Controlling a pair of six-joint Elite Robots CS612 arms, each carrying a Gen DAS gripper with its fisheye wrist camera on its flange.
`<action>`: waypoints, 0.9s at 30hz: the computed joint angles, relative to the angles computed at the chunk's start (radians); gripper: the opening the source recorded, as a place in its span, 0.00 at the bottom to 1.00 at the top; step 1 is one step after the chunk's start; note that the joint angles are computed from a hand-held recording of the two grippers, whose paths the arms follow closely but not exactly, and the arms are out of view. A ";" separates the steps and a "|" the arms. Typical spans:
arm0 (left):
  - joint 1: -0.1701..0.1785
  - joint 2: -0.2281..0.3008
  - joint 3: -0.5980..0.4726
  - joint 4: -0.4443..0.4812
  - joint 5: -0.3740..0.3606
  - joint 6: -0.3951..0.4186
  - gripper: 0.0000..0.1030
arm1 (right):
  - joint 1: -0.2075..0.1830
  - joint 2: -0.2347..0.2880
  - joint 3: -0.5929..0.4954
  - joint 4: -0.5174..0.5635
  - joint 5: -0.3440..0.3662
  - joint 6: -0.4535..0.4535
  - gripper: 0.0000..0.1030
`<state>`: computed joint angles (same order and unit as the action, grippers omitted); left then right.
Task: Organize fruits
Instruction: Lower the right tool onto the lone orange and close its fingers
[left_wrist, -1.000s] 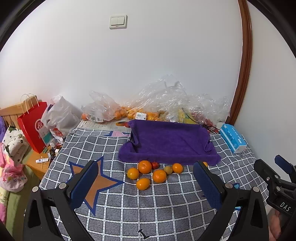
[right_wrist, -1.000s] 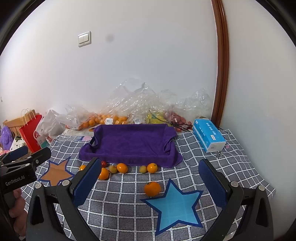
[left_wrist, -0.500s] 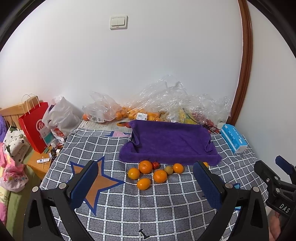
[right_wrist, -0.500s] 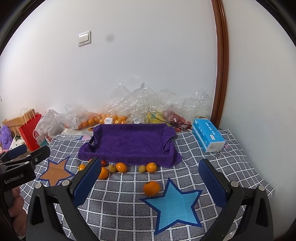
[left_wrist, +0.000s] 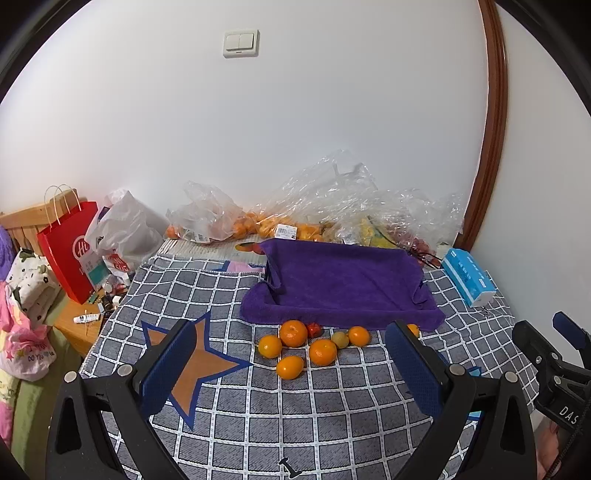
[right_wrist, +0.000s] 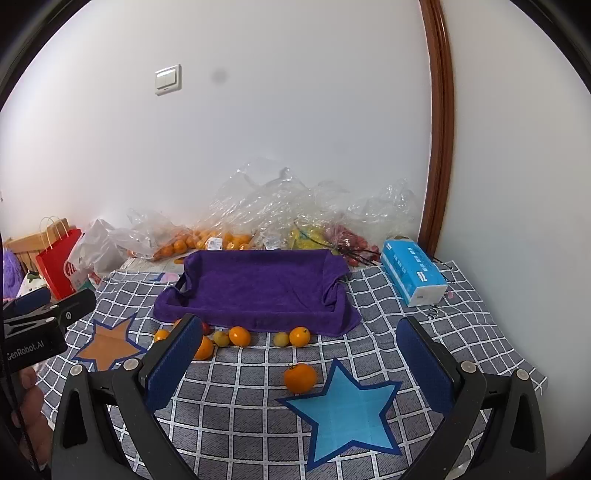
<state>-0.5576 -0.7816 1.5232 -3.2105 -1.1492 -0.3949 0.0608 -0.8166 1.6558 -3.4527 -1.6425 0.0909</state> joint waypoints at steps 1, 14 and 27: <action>0.002 0.002 -0.002 0.002 -0.001 -0.001 0.99 | 0.000 0.003 -0.004 0.001 0.000 0.002 1.00; 0.036 0.068 -0.076 0.075 -0.008 -0.017 0.99 | -0.002 0.079 -0.080 0.045 -0.025 0.003 1.00; 0.078 0.133 -0.143 0.211 -0.096 -0.046 0.93 | -0.023 0.170 -0.163 0.213 0.068 -0.002 0.86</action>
